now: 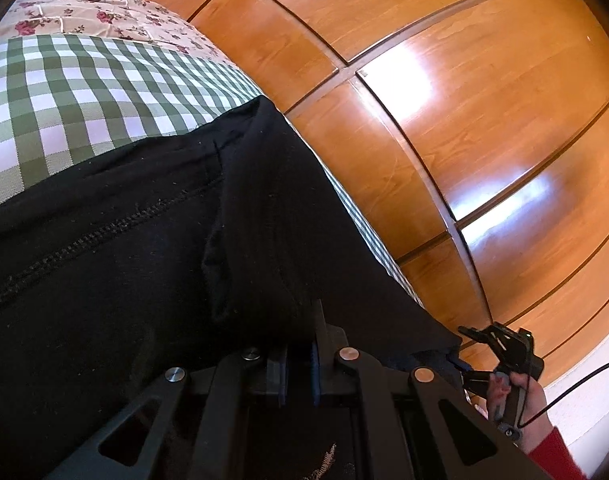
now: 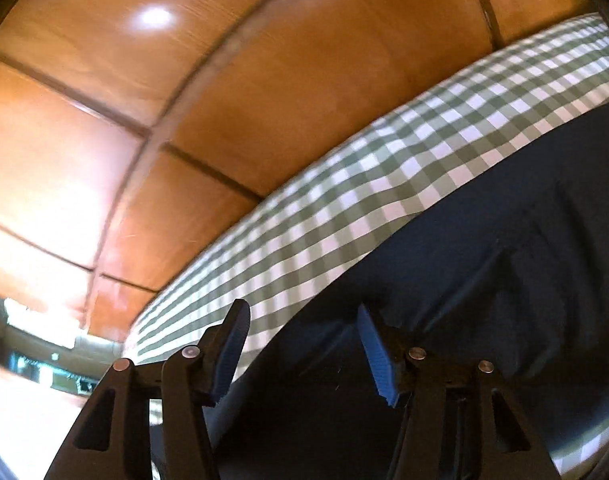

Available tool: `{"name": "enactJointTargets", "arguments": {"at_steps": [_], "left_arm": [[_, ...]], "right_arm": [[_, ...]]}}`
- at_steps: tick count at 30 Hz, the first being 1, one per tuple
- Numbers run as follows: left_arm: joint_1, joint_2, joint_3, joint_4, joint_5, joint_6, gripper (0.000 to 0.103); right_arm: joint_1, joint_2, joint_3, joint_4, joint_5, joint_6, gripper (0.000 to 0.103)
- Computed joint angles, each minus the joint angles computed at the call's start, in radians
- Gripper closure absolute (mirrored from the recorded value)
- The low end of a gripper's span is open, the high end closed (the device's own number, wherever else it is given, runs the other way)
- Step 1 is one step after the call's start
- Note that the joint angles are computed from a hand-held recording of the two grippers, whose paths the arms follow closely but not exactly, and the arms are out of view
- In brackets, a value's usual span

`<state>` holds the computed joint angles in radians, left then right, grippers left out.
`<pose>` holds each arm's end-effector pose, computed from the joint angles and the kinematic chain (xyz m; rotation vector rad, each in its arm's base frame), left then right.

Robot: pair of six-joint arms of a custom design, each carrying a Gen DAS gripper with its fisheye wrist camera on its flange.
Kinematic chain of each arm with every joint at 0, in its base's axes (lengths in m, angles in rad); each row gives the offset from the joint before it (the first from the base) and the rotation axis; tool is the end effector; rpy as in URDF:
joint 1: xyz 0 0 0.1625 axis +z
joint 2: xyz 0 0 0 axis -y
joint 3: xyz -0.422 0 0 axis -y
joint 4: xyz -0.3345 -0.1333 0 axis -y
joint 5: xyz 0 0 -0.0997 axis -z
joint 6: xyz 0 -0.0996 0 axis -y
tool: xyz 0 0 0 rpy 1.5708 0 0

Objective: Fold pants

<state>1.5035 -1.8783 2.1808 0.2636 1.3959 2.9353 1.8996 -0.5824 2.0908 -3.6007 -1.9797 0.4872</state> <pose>0.1354 -0.2305 0.3283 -0.3201 2.7092 -1.5155 0.2518 -0.4479 0.0312 -0.3800 -2.8086 0.9259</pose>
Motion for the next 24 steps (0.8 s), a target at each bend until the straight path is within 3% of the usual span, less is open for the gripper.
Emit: {"name": "enactJointTargets", "arguments": {"at_steps": [1, 2, 4, 12, 14, 19, 22, 24], "left_arm": [[0.01, 0.003, -0.003, 0.0, 0.013, 0.007, 0.095], [0.013, 0.005, -0.004, 0.001, 0.018, 0.009, 0.095], [0.023, 0.012, -0.008, 0.0, 0.03, 0.016, 0.095], [0.076, 0.049, -0.046, 0.026, 0.102, 0.016, 0.095], [0.115, 0.073, -0.086, 0.07, 0.164, 0.002, 0.095], [0.298, 0.062, -0.158, 0.096, 0.435, -0.083, 0.095], [0.334, 0.023, -0.2, 0.144, 0.502, -0.062, 0.095], [0.319, 0.003, -0.218, 0.198, 0.511, -0.009, 0.095]], "right_arm": [[-0.004, -0.001, -0.004, 0.027, -0.013, 0.024, 0.051], [-0.013, -0.003, 0.005, 0.021, -0.004, 0.03, 0.069], [-0.038, -0.01, 0.05, -0.038, 0.052, 0.028, 0.086], [-0.03, -0.015, 0.293, -0.406, 0.17, -0.038, 0.092], [-0.026, -0.01, 0.332, -0.477, 0.19, -0.056, 0.092], [0.053, 0.01, 0.43, -0.658, 0.177, -0.145, 0.092], [0.132, 0.03, 0.47, -0.746, 0.128, -0.19, 0.096], [0.178, 0.052, 0.497, -0.812, 0.105, -0.213, 0.096]]}}
